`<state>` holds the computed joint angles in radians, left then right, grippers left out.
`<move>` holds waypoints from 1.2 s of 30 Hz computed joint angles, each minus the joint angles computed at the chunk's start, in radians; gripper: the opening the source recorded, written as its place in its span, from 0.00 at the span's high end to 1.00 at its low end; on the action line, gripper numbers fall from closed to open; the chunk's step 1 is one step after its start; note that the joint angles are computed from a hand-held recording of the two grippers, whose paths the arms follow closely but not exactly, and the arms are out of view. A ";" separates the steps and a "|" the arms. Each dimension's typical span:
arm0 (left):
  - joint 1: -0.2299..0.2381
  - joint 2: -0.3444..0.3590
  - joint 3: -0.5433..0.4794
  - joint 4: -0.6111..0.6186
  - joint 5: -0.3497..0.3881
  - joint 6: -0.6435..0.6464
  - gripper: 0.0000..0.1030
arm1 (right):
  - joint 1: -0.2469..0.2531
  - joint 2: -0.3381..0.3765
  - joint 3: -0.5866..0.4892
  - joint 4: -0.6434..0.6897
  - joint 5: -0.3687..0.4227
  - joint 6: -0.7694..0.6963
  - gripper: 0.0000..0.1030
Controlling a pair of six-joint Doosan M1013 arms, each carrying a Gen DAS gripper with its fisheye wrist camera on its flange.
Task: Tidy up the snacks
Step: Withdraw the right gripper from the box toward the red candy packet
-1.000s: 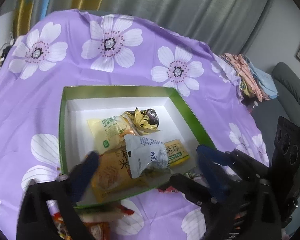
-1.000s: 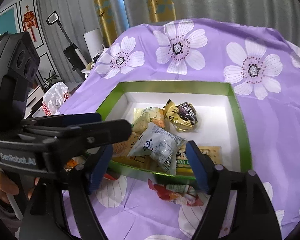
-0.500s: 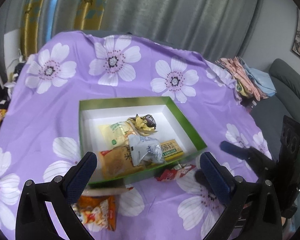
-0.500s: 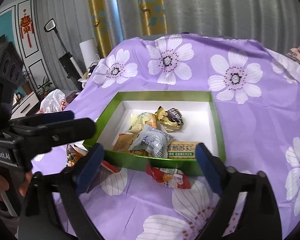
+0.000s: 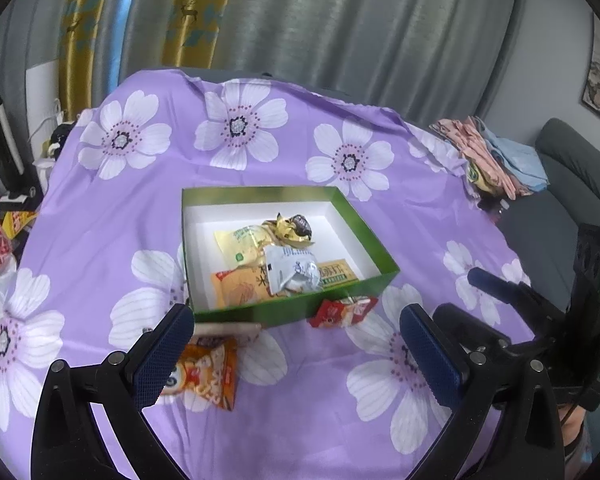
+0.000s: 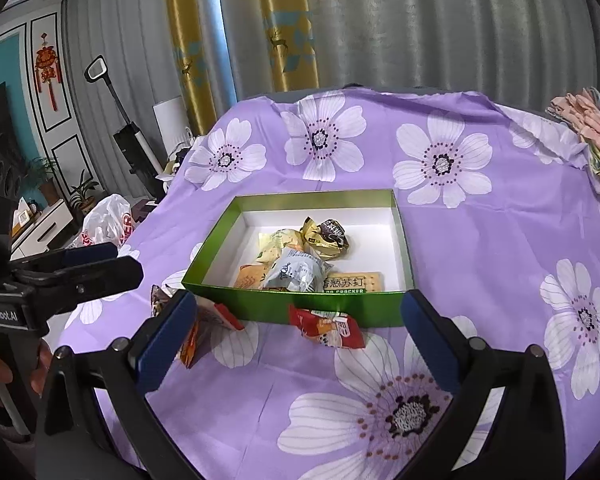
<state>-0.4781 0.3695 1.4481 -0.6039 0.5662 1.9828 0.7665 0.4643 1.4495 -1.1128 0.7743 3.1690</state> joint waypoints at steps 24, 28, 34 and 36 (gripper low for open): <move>-0.010 -0.034 0.061 -0.023 0.038 0.018 0.01 | 0.042 -0.024 0.060 0.014 0.052 0.028 0.00; -0.011 -0.022 0.059 -0.027 0.060 0.020 0.01 | 0.032 -0.023 0.081 0.068 0.040 0.027 0.00; -0.018 0.004 0.048 -0.047 0.108 0.038 0.01 | 0.018 -0.015 0.093 0.110 0.013 0.028 0.00; -0.020 0.013 0.043 -0.051 0.116 0.043 0.01 | 0.016 -0.012 0.094 0.114 0.003 0.021 0.00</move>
<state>-0.4982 0.3826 1.4909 -0.6545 0.6819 2.0263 0.7820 0.4528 1.5431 -0.9992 0.7777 3.1903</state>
